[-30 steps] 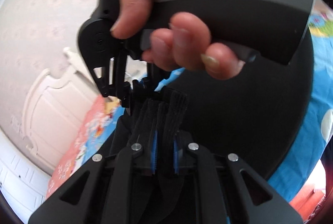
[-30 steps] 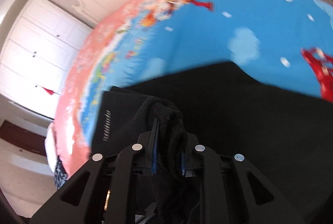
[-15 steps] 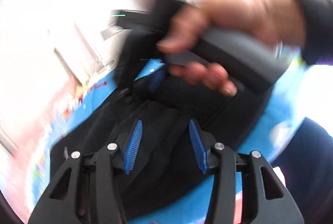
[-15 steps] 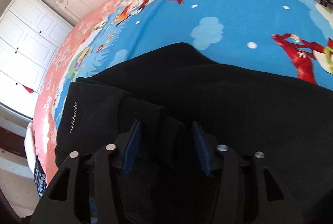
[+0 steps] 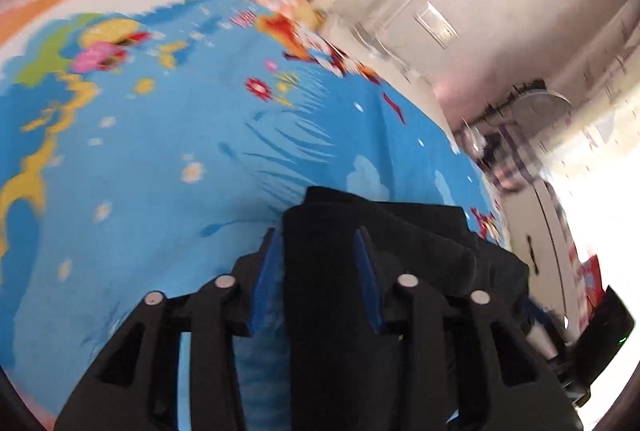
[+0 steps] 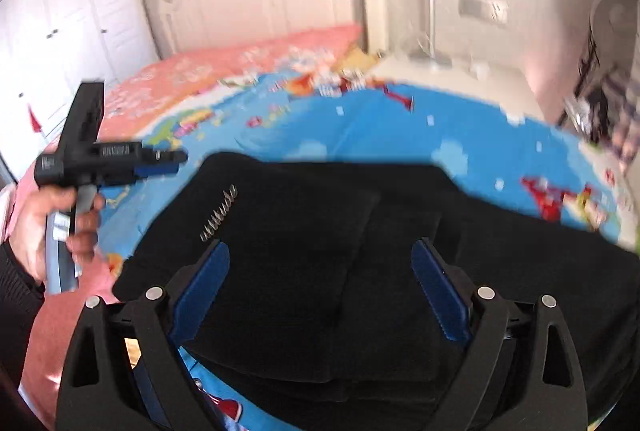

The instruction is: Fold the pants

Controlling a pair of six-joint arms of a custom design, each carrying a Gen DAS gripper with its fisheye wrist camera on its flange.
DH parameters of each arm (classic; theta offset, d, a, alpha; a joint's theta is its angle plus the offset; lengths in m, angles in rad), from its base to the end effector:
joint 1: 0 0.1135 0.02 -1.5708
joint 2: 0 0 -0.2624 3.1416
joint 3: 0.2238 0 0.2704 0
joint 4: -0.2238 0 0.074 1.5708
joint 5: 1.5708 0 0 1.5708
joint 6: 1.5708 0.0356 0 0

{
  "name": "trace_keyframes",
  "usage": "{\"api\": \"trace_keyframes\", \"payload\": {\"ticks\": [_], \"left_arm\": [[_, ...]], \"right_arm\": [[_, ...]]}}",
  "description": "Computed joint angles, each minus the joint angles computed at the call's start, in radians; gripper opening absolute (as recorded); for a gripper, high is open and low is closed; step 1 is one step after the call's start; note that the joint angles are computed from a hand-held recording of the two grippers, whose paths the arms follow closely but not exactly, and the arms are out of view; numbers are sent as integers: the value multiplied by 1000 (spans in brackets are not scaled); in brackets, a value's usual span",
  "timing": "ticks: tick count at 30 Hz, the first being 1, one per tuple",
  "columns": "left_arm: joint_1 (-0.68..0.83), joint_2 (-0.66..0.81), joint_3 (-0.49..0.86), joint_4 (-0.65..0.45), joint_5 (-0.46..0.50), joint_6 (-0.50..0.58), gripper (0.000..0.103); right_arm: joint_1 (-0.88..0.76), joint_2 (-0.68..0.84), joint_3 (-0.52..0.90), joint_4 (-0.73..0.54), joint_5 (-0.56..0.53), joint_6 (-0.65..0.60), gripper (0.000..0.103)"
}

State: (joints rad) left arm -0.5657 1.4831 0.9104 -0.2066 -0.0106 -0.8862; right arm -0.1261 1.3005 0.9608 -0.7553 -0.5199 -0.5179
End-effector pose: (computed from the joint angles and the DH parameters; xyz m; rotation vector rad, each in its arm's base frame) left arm 0.2780 -0.1761 0.2054 -0.3978 2.4273 -0.6724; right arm 0.2667 -0.0160 0.2419 -0.6445 2.4200 0.4387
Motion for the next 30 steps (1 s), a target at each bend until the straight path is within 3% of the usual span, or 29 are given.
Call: {"api": "trace_keyframes", "payload": {"ticks": [3,6,8,10,15,17,20,24,26,28,30], "left_arm": [[16,198,182,-129,-30,88,32],[5,196,208,-162,-112,74,31],[-36,149,188,-173,-251,67,28],[-88,78,154,-156,-300,61,28],[-419,-80,75,-215,-567,-44,22],[-525,-86,54,-210,-598,-70,22],[-599,38,96,-353,-615,-219,24],[-619,108,155,-441,-643,-270,24],[-627,65,149,-414,-681,-274,25],[-622,47,137,-386,-694,-290,41],[-604,75,140,-389,-675,-306,45]], "right_arm": [[75,18,-83,94,139,-5,89],[95,-43,-164,171,172,-26,91],[101,-29,-169,187,177,-3,91],[105,-17,-170,200,179,9,93],[98,-17,-176,206,181,4,94],[98,-22,-182,211,178,7,95],[96,-38,-197,217,172,23,95],[77,-56,-205,205,120,37,99],[11,-37,-183,171,-5,26,99],[-63,2,-140,110,-140,38,99],[-107,8,-119,84,-205,74,99]]}}
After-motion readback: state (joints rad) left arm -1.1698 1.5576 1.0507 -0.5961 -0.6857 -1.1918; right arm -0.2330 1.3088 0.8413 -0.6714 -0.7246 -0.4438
